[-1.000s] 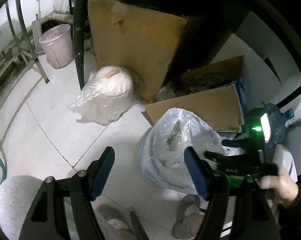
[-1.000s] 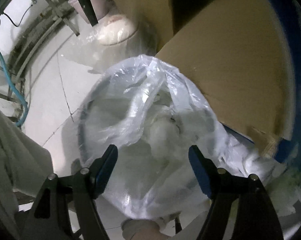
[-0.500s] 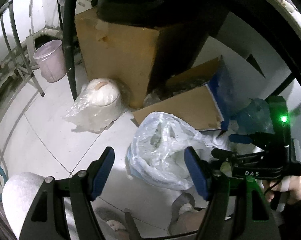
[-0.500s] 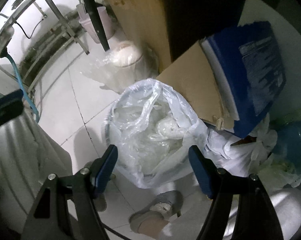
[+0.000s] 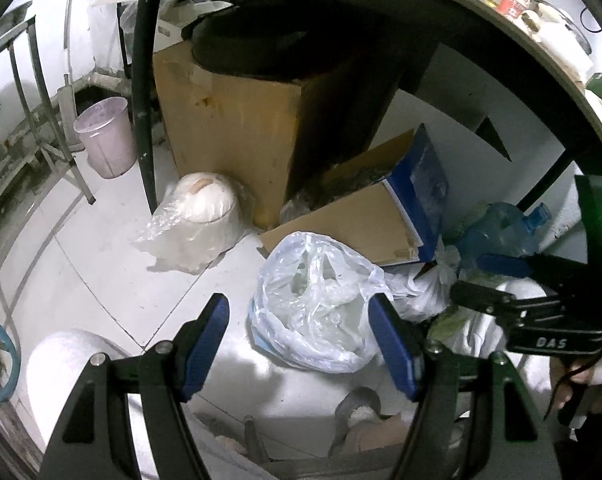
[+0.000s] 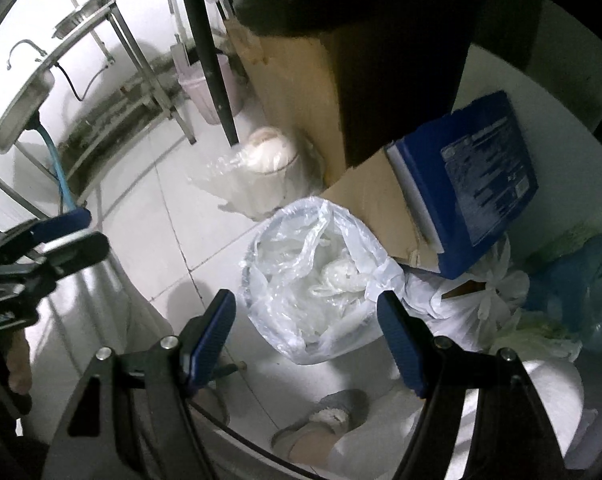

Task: Collect trash
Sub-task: 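Raise both grippers back up to the countertop, then grasp the white foam block with the left gripper while the right grasps the yellow-green snack package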

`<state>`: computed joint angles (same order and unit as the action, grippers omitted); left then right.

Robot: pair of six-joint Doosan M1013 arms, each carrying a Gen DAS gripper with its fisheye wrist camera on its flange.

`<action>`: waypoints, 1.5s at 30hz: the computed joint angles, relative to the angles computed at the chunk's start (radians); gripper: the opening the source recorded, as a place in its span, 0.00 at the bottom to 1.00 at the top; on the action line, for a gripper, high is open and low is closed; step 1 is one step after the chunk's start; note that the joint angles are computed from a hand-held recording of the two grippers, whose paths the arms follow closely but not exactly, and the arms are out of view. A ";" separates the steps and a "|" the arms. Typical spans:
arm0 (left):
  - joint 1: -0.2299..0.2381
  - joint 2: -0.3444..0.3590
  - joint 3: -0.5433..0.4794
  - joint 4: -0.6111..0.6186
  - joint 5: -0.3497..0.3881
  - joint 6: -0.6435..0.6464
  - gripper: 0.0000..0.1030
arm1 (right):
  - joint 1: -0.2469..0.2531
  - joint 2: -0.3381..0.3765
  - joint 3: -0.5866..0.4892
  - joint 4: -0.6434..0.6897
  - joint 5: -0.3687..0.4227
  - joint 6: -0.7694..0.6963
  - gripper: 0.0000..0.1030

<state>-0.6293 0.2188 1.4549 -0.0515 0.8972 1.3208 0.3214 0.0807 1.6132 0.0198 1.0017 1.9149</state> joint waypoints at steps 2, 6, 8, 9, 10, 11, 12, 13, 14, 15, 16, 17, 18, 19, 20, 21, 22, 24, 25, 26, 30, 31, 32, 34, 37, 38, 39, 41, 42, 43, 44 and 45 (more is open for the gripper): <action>-0.006 -0.006 0.000 0.009 0.000 -0.006 0.70 | 0.005 -0.018 0.000 -0.006 -0.004 0.008 0.69; -0.015 -0.015 -0.003 0.018 -0.001 -0.014 0.70 | 0.009 -0.046 -0.001 -0.015 -0.014 0.017 0.69; -0.020 -0.020 -0.005 0.023 -0.003 -0.016 0.70 | 0.011 -0.060 -0.002 -0.021 -0.018 0.021 0.69; -0.023 -0.021 -0.008 0.024 -0.004 -0.016 0.70 | 0.009 -0.067 -0.004 -0.020 -0.020 0.019 0.69; -0.026 -0.024 -0.012 0.022 -0.007 -0.011 0.70 | 0.008 -0.073 -0.003 -0.020 -0.024 0.016 0.69; -0.028 -0.026 -0.015 0.020 -0.011 -0.008 0.70 | 0.008 -0.084 -0.004 -0.023 -0.028 0.014 0.69; -0.032 -0.031 -0.018 0.023 -0.023 -0.005 0.70 | 0.008 -0.090 -0.005 -0.025 -0.030 0.012 0.69; -0.035 -0.033 -0.021 0.026 -0.034 -0.002 0.70 | 0.011 -0.098 -0.006 -0.036 -0.035 0.012 0.69; -0.039 -0.037 -0.024 0.028 -0.047 0.006 0.70 | 0.015 -0.108 -0.008 -0.055 -0.039 0.011 0.69; -0.044 -0.040 -0.031 0.032 -0.061 0.013 0.70 | 0.018 -0.116 -0.010 -0.069 -0.042 0.010 0.69; -0.048 -0.041 -0.036 0.035 -0.068 0.018 0.70 | 0.020 -0.125 -0.011 -0.081 -0.046 0.008 0.69; -0.054 -0.041 -0.045 0.042 -0.076 0.019 0.70 | 0.019 -0.137 -0.013 -0.088 -0.054 0.003 0.69; -0.059 -0.040 -0.054 0.047 -0.082 0.022 0.70 | 0.019 -0.143 -0.014 -0.091 -0.057 0.002 0.69; -0.063 -0.039 -0.061 0.050 -0.089 0.026 0.70 | 0.017 -0.154 -0.016 -0.096 -0.062 0.001 0.69; -0.069 -0.038 -0.070 0.054 -0.096 0.029 0.70 | 0.015 -0.162 -0.018 -0.099 -0.065 -0.001 0.69; -0.074 -0.034 -0.082 0.059 -0.099 0.029 0.70 | 0.012 -0.170 -0.020 -0.103 -0.069 -0.003 0.69; -0.078 -0.032 -0.091 0.062 -0.100 0.028 0.70 | 0.008 -0.177 -0.021 -0.106 -0.072 -0.003 0.69; -0.087 -0.021 -0.120 0.072 -0.096 0.028 0.70 | -0.003 -0.189 -0.023 -0.107 -0.077 -0.005 0.69; -0.091 -0.016 -0.134 0.076 -0.090 0.027 0.70 | -0.009 -0.194 -0.026 -0.110 -0.077 -0.005 0.69; -0.093 -0.013 -0.145 0.075 -0.090 0.029 0.70 | -0.018 -0.200 -0.031 -0.113 -0.074 -0.004 0.69; -0.113 0.007 -0.206 0.086 -0.086 0.033 0.71 | -0.050 -0.221 -0.041 -0.124 -0.076 -0.009 0.69; -0.117 0.012 -0.220 0.086 -0.086 0.036 0.72 | -0.057 -0.224 -0.044 -0.125 -0.076 -0.011 0.69; -0.122 0.019 -0.237 0.086 -0.086 0.038 0.74 | -0.070 -0.230 -0.047 -0.127 -0.078 -0.013 0.69; -0.130 0.036 -0.273 0.081 -0.084 0.046 0.75 | -0.092 -0.238 -0.053 -0.129 -0.080 -0.013 0.69; -0.146 0.071 -0.338 0.070 -0.067 0.055 0.78 | -0.123 -0.247 -0.059 -0.128 -0.080 -0.013 0.69; -0.150 0.082 -0.359 0.061 -0.058 0.063 0.78 | -0.141 -0.249 -0.063 -0.123 -0.081 -0.017 0.69; -0.156 0.100 -0.391 0.051 -0.045 0.073 0.78 | -0.151 -0.252 -0.065 -0.120 -0.079 -0.020 0.69; -0.165 0.128 -0.442 0.041 -0.027 0.090 0.78 | -0.183 -0.253 -0.076 -0.112 -0.075 -0.031 0.69; -0.169 0.140 -0.463 0.039 -0.020 0.094 0.78 | -0.199 -0.255 -0.078 -0.104 -0.074 -0.039 0.69; -0.175 0.158 -0.494 0.038 -0.010 0.094 0.78 | -0.213 -0.259 -0.082 -0.099 -0.069 -0.045 0.69; -0.177 0.171 -0.517 0.035 -0.003 0.096 0.80 | -0.228 -0.259 -0.083 -0.090 -0.071 -0.053 0.69; -0.180 0.191 -0.551 0.032 0.007 0.095 0.81 | -0.246 -0.258 -0.087 -0.081 -0.070 -0.060 0.69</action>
<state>-0.8095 0.4101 0.9034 -0.0191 0.9043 1.4154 0.0749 -0.1772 1.5257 -0.0611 0.9314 1.8545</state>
